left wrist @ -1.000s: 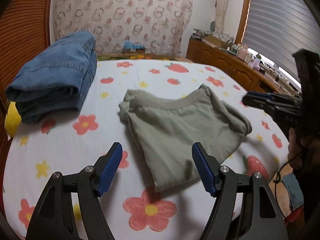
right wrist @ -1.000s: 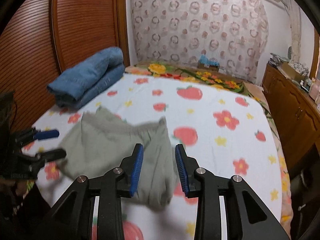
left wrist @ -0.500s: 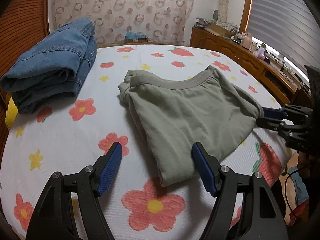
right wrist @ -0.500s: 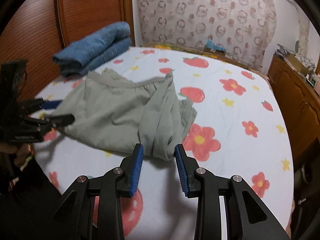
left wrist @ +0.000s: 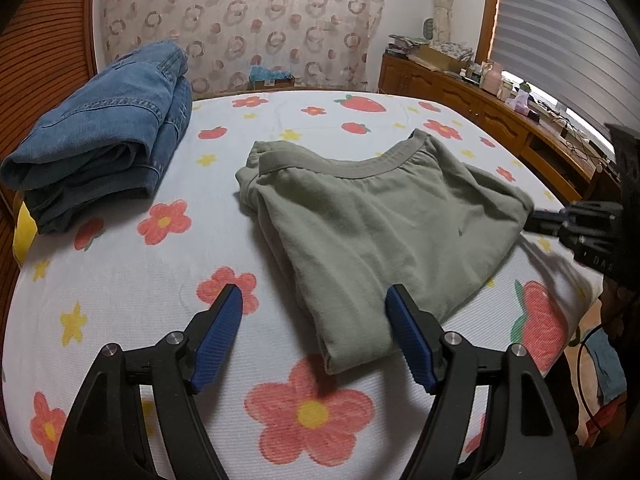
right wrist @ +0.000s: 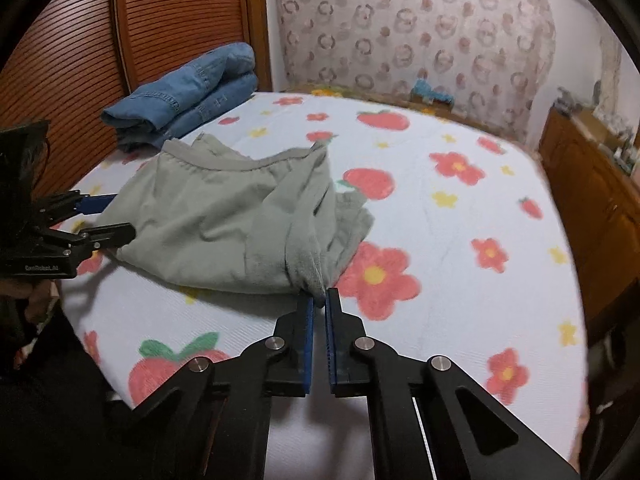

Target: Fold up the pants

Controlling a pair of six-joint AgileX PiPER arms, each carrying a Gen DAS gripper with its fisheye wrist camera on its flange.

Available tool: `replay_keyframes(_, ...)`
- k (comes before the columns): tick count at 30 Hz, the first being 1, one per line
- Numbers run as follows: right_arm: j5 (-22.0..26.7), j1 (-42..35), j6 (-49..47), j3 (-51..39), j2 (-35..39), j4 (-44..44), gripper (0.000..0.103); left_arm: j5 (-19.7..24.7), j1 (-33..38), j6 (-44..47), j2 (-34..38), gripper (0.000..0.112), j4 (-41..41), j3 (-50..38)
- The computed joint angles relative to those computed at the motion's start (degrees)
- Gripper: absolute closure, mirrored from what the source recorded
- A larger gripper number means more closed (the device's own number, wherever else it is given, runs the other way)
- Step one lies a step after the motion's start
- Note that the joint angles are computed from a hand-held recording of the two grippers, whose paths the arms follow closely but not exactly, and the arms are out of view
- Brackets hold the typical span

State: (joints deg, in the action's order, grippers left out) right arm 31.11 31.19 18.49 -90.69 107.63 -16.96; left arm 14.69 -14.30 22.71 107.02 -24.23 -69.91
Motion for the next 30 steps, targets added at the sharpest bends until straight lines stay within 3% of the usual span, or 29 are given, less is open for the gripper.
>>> replay_keyframes(3,-0.72,-0.24,6.38,2.43,-2.57,-5.85,0.1,0.02,0.06,0.05,-0.04,0.037,0.11,0.03)
replay_keyframes(5,1.65,0.02,11.41,2.49,-3.08,-11.16,0.1,0.06,0.07,0.31,-0.02,0.037,-0.22,-0.03)
replay_keyframes(13,-2.88,-0.67,10.65,5.39,-4.94,-5.92,0.1,0.07,0.09,0.19,0.01,0.036,-0.17,-0.07)
replay_keyframes(16,-3.18,-0.82,6.39,3.84,-3.84,-0.56,0.095,0.08,0.08,0.21,0.19,0.036,0.08,-0.33)
replay_keyframes(20,-1.39,-0.97,-0.28,1.63,-1.78,6.1,0.093,0.13,0.24,1.04,0.42,0.036,-0.44,-0.64)
replay_keyframes(25,2.3,-1.91,-3.1,-1.27,0.57,8.16,0.088,0.04,0.33,1.7,0.47,0.036,-0.99,-0.63)
replay_keyframes(30,2.32,-3.81,-8.95,-2.19,1.36,14.24,0.089,-0.01,0.29,1.65,0.46,0.036,-0.96,-0.59)
